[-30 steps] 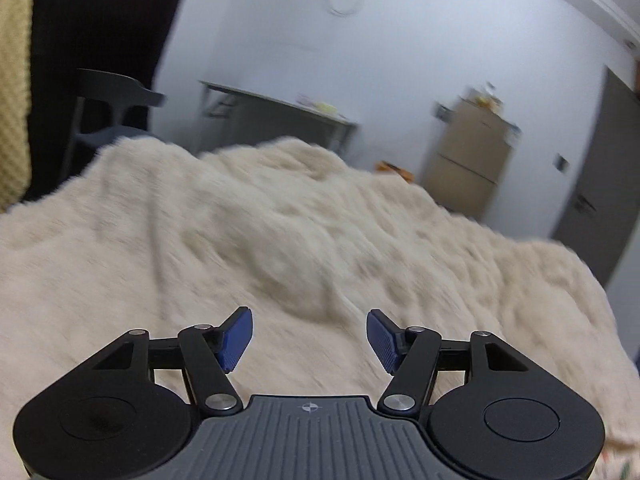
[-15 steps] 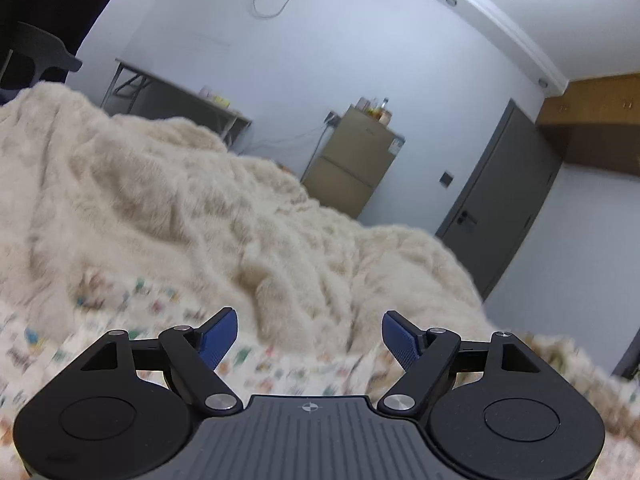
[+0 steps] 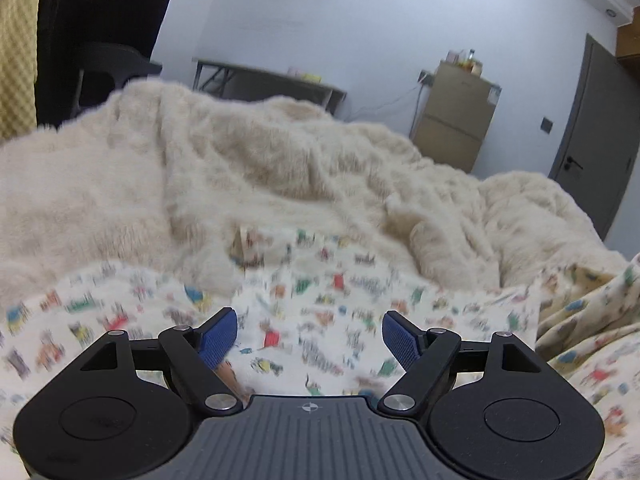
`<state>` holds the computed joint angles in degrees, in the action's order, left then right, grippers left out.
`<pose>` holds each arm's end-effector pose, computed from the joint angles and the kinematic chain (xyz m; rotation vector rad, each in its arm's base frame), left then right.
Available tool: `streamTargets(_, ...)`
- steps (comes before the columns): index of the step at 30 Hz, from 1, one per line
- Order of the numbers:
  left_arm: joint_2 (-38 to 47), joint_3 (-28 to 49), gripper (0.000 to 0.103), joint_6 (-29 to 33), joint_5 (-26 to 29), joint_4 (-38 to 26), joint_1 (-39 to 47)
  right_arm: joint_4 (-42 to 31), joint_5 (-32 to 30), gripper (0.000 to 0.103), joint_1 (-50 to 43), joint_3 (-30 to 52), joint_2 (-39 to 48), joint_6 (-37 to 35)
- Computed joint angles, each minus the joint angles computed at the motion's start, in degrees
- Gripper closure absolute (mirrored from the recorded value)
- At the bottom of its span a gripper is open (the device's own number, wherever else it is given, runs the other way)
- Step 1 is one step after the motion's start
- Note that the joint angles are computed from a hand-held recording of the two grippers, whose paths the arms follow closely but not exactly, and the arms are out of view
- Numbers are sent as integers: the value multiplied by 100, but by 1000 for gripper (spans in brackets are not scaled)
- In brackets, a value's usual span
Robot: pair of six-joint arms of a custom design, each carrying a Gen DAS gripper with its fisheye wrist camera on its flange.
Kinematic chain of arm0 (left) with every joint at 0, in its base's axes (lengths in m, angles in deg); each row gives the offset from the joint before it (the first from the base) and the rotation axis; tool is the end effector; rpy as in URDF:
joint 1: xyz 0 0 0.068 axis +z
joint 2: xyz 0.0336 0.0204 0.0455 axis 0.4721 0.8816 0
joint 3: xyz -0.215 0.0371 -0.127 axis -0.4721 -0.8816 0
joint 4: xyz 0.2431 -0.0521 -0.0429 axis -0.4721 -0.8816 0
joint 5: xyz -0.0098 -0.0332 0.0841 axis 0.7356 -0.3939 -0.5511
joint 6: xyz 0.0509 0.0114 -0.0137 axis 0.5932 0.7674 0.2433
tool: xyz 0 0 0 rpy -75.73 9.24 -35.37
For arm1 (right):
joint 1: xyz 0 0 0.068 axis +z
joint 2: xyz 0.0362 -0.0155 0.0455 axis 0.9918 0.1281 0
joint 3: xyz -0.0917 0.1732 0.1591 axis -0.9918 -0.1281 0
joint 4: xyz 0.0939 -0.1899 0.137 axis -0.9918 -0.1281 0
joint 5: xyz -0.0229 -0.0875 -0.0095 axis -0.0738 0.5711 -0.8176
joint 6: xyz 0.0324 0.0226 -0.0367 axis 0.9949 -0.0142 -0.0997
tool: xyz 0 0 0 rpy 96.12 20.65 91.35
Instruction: Fold clothes
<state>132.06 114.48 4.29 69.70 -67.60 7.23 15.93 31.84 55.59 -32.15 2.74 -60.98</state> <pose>0.3514 -0.1322 0.1867 -0.0338 2.0921 -0.3852 0.1406 -0.0420 0.1997 -0.3037 2.1724 0.5502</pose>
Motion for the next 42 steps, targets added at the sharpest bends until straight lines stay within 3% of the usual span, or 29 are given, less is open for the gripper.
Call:
streamTargets(2,88,-3,27,-69,77,7,47,704,416,58,479,-25,334,547)
streamTargets(3,97,-16,27,-93,128,23,73,1008,523,68,584,-30,466,776)
streamTargets(6,119,-80,26,-160,294,103,165,1703,244,88,424,-6,771,1311)
streamTargets(8,140,-98,26,-186,356,129,200,2239,-95,93,152,-24,937,1730)
streamTargets(11,187,-33,25,-179,336,82,156,3160,-420,94,-249,-41,1162,2585)
streamTargets(14,191,-33,24,-191,324,81,132,4838,-317,95,-694,-96,1568,4287)
streamTargets(16,196,-28,24,-178,289,74,107,5791,99,95,-858,-116,1902,5200)
streamTargets(18,210,-16,24,-136,242,60,82,6291,989,90,-833,26,2325,5701)
streamTargets(20,222,-4,23,-89,203,45,63,5476,2245,84,-545,594,2900,5047)
streamTargets(21,225,-3,23,-75,194,45,59,5135,2590,71,-478,815,3121,4834)
streamTargets(23,226,-5,23,-62,190,46,57,3846,3398,69,-311,1530,3836,4236)
streamTargets(25,221,-12,23,-64,191,46,57,3712,3520,66,-404,1467,3961,4122)
streamTargets(26,245,6,23,-66,187,51,55,3801,3443,59,-534,1270,3900,4113)
streamTargets(28,260,19,23,-68,174,51,41,3825,3051,50,-798,963,3626,4098)
streamTargets(32,251,18,22,-63,181,31,35,3180,1537,46,-1753,106,2236,3719)
streamTargets(34,244,7,21,-62,194,35,43,2489,882,38,-2243,-167,1393,3472)
streamTargets(37,231,16,21,-53,189,4,39,421,-476,38,-3352,-402,242,2557)
streamTargets(41,201,17,20,-45,152,-29,18,-1283,-1153,38,-4081,-611,49,1243)
streamTargets(42,198,21,20,-42,142,-39,14,-1298,-1171,38,-3948,-870,-41,1379)
